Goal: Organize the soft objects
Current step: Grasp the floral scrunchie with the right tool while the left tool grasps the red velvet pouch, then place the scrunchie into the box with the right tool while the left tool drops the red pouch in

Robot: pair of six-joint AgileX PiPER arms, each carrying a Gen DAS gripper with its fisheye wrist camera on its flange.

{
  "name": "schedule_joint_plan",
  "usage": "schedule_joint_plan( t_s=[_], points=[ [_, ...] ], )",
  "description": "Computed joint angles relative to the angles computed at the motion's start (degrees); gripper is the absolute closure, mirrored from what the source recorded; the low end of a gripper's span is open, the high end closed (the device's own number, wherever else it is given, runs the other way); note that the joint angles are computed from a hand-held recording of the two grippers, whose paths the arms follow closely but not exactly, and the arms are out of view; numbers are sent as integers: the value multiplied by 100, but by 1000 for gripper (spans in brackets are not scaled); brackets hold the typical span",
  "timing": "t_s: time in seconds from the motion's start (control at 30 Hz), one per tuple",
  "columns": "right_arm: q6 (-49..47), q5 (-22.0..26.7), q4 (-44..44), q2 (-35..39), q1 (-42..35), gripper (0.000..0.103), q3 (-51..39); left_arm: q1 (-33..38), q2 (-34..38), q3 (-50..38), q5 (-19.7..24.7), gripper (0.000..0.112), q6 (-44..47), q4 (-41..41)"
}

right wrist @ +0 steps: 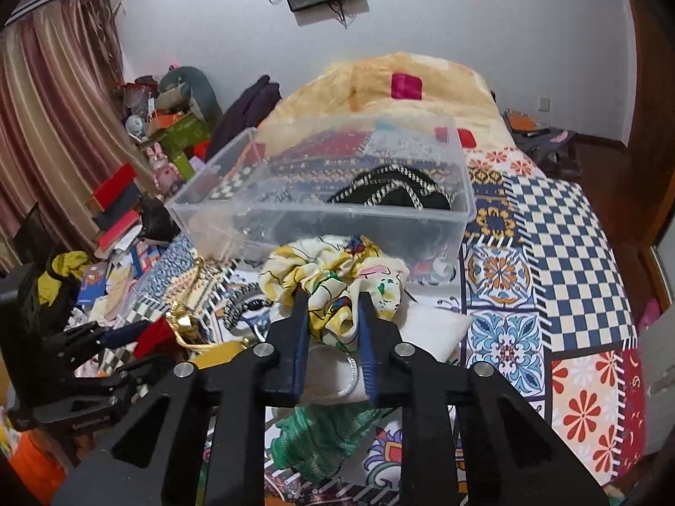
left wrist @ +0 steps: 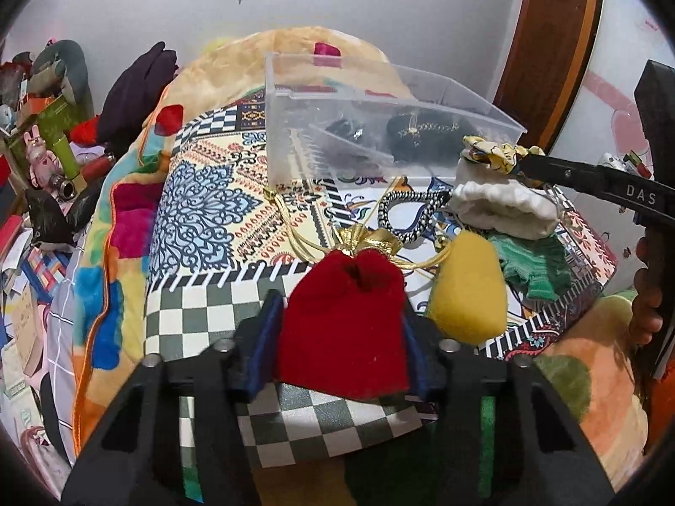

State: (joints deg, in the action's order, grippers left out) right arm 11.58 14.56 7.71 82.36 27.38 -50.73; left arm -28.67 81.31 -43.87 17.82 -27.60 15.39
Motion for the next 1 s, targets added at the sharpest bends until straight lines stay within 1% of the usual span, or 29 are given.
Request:
schedule_joint_plan(
  t_s=[0.03,0.17,0.3,0.4,0.63,0.77,0.83,1.0],
  points=[
    [126,-23,-136,-72,16,86,24,20,-16,-16,8,70,62,-54],
    [172,-69,-210,-307,-7,87,59,50,-210,-1,-17,74,-171,203],
    [362,-80,-414,-496,-12,87,16,46,-435,-52,16,75,-436,552],
    [300,-101,-375,-599,-61,87,-6,59,-557,-149,38,75,-601,792],
    [337,-171,-490,-663,-101,87,-214,220,-540,-584,-58,75,-567,853],
    [274,-225,-505,-564,-150,87,-420,391,-369,-959,-156,75,-20,309],
    [391,-233,-674,-466,-162,87,-571,487,-212,-1221,-155,75,360,-38],
    [453,-226,-849,-198,-223,87,-893,594,174,-1851,-74,75,828,-409]
  ],
)
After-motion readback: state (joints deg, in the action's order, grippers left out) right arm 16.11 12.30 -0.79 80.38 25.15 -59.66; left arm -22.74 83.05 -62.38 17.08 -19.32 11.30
